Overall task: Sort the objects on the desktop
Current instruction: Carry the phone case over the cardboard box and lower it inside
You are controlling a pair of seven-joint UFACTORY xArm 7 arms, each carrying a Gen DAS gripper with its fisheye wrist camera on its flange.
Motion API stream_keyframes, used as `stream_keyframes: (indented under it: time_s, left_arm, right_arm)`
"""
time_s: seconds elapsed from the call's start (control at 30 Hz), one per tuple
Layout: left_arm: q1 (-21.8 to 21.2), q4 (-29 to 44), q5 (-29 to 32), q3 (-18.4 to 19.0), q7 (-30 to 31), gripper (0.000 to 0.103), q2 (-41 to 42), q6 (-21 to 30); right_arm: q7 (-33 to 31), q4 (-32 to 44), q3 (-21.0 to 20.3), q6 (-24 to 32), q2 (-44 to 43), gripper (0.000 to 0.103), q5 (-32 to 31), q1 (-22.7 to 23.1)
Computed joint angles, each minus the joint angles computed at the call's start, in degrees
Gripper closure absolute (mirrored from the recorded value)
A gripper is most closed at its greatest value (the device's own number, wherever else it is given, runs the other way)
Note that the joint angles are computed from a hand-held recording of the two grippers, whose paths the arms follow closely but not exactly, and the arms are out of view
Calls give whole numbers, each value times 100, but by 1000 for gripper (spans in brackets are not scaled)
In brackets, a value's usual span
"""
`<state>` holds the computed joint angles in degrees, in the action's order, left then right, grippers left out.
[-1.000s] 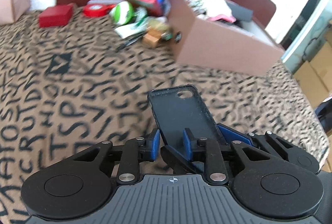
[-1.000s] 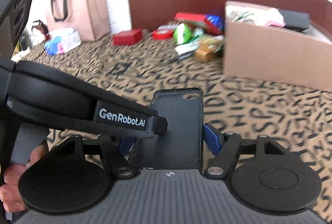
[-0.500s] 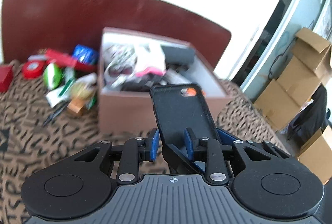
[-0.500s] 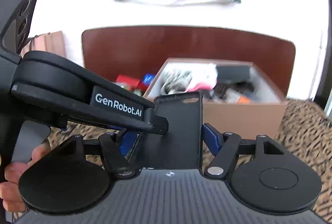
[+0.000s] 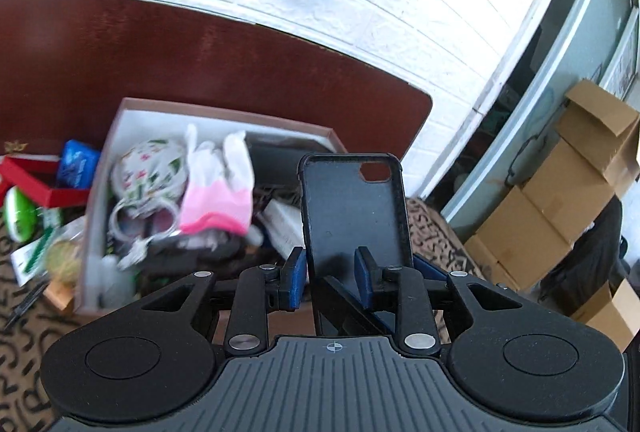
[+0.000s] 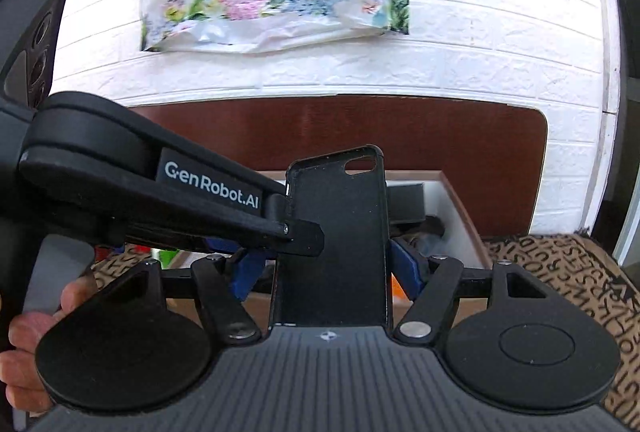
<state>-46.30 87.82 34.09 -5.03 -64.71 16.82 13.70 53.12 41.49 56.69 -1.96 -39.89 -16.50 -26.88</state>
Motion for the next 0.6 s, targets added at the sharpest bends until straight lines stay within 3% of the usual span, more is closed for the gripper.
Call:
stream_keyframes:
  time_s: [0.2,0.6]
  left_arm:
    - [-80,1123,-360,135,283,62,954,-5]
    - [-189,2534,-1478,302,1287,62,2135,363]
  right_arm:
    - [-293,105,280,-610,474,30,-18,-816]
    - [-1074,296,1336,-1244,1280,29,571,-2220]
